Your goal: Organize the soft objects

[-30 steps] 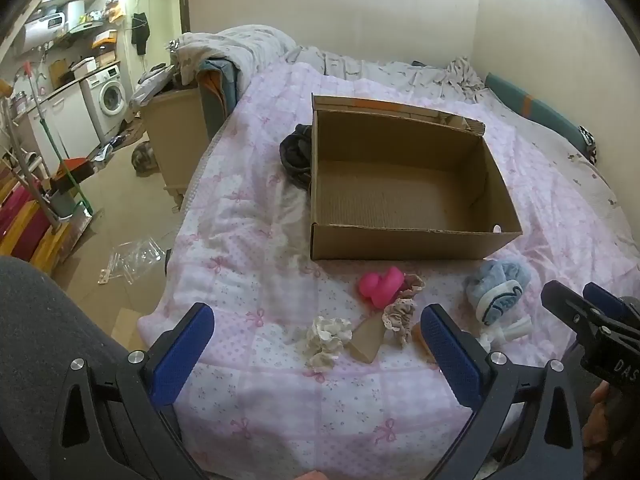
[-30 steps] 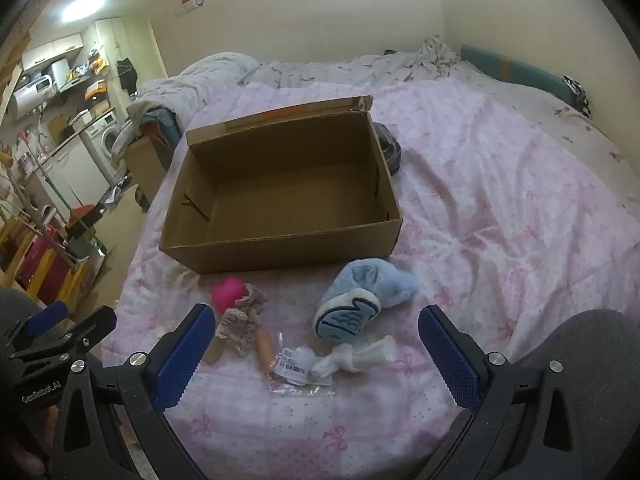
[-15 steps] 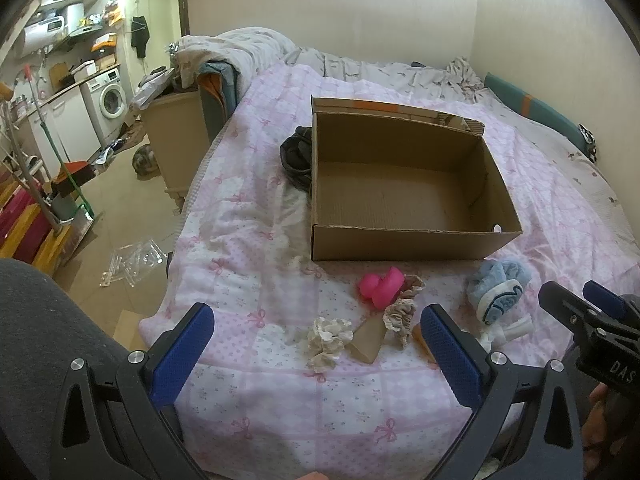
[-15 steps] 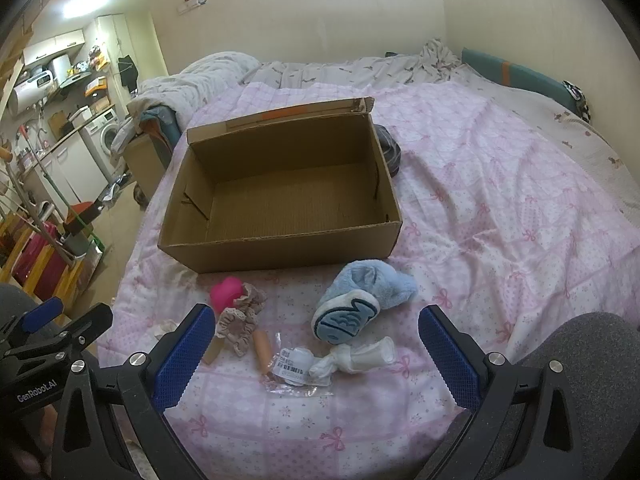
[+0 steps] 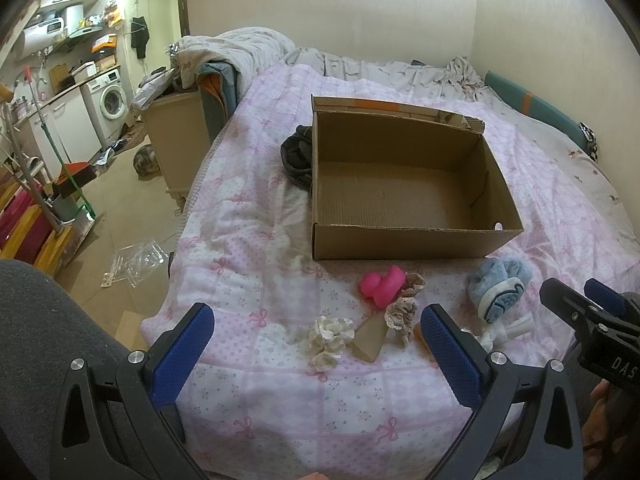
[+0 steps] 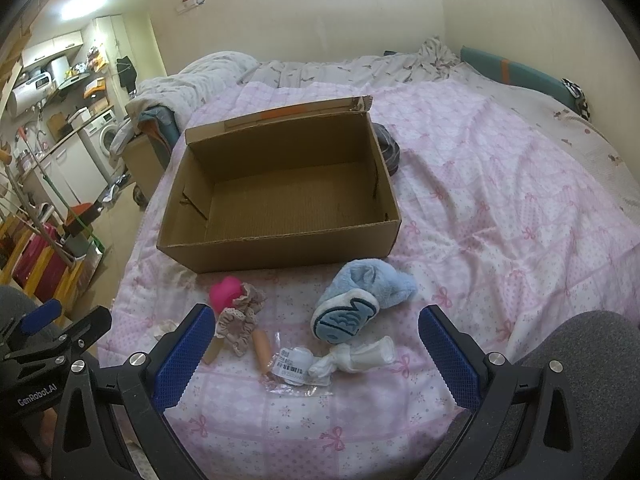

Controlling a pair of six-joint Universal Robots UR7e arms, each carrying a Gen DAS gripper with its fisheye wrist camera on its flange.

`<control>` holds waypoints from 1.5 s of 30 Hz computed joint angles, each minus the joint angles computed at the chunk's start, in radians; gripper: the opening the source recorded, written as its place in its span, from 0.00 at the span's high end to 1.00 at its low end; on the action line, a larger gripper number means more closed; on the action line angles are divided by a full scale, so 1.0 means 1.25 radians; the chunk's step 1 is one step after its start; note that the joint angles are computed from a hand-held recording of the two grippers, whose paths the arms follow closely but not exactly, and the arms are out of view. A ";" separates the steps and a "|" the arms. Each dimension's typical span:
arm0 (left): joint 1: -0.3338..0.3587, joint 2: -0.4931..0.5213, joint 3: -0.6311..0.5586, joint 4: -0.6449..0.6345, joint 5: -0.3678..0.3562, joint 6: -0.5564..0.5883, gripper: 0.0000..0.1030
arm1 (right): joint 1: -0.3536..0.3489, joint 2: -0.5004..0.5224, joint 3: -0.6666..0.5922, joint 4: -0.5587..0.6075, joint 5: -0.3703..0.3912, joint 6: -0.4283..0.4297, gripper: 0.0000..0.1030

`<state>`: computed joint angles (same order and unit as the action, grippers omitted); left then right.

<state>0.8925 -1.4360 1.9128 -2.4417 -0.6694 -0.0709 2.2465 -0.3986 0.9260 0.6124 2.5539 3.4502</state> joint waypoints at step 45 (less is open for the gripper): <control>0.006 -0.005 0.011 0.008 -0.012 -0.016 0.00 | -0.003 -0.008 0.009 -0.005 -0.005 0.006 0.00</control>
<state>0.9003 -1.4429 1.9266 -2.4318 -0.6841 -0.0908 2.2424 -0.4086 0.9371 0.6063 2.5475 3.4573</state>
